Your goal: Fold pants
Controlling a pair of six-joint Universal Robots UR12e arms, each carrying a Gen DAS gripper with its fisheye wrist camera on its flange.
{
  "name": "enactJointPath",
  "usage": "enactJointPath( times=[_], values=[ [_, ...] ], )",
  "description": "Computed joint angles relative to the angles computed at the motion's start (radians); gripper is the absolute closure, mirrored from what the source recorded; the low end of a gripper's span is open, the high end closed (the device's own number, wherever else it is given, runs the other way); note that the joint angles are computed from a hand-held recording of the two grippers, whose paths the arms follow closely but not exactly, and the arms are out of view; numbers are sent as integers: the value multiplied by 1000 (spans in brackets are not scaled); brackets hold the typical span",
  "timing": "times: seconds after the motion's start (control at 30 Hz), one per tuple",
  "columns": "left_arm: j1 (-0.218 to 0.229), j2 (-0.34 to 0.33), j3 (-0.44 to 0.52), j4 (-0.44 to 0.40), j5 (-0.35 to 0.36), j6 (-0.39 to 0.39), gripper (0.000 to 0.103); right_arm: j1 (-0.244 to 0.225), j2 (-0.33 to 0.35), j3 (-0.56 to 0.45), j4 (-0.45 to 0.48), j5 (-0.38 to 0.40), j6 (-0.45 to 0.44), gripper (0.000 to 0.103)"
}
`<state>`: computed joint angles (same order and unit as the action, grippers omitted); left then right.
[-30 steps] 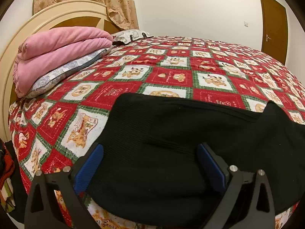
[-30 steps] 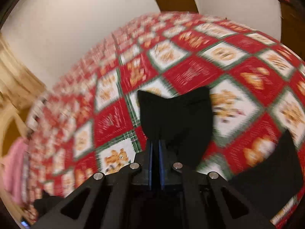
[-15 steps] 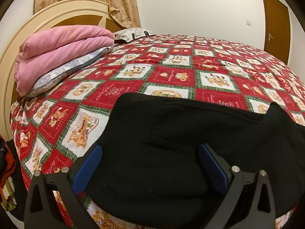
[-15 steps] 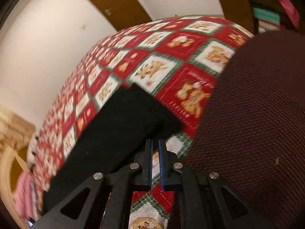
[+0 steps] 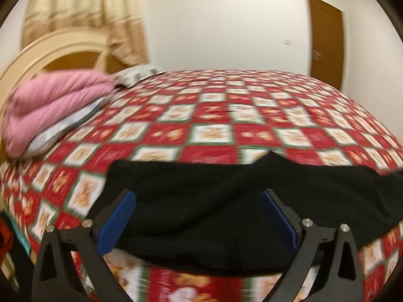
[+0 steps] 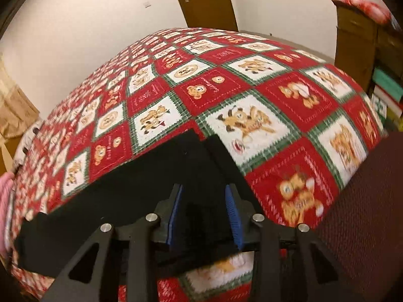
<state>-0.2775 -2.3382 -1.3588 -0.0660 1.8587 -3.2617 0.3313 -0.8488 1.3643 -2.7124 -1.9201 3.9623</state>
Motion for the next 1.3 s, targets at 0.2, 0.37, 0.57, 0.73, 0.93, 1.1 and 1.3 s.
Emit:
enactJointPath(
  times=[0.2,0.37,0.57,0.73,0.93,1.1,1.3],
  values=[
    [-21,-6,29,-35,-62,28,2,-12,9,-8,35,19,-60,67],
    [-34,-13,44,-79,-92,34,2,-9,8,-20,81,23,-112,87],
    [-38,-8,42,-98,-110,24,2,4,-28,37,-25,28,-117,96],
    [-34,-4,43,-104,-122,1,2,17,-54,65,10,-34,-93,96],
    [-36,-8,55,-129,-167,3,2,-11,-31,58,12,52,-107,92],
    [-51,-9,49,-108,-135,104,2,29,-51,55,14,-158,-31,87],
    [-48,-27,88,-142,-201,63,2,72,11,-54,-98,-61,-277,87]
  ],
)
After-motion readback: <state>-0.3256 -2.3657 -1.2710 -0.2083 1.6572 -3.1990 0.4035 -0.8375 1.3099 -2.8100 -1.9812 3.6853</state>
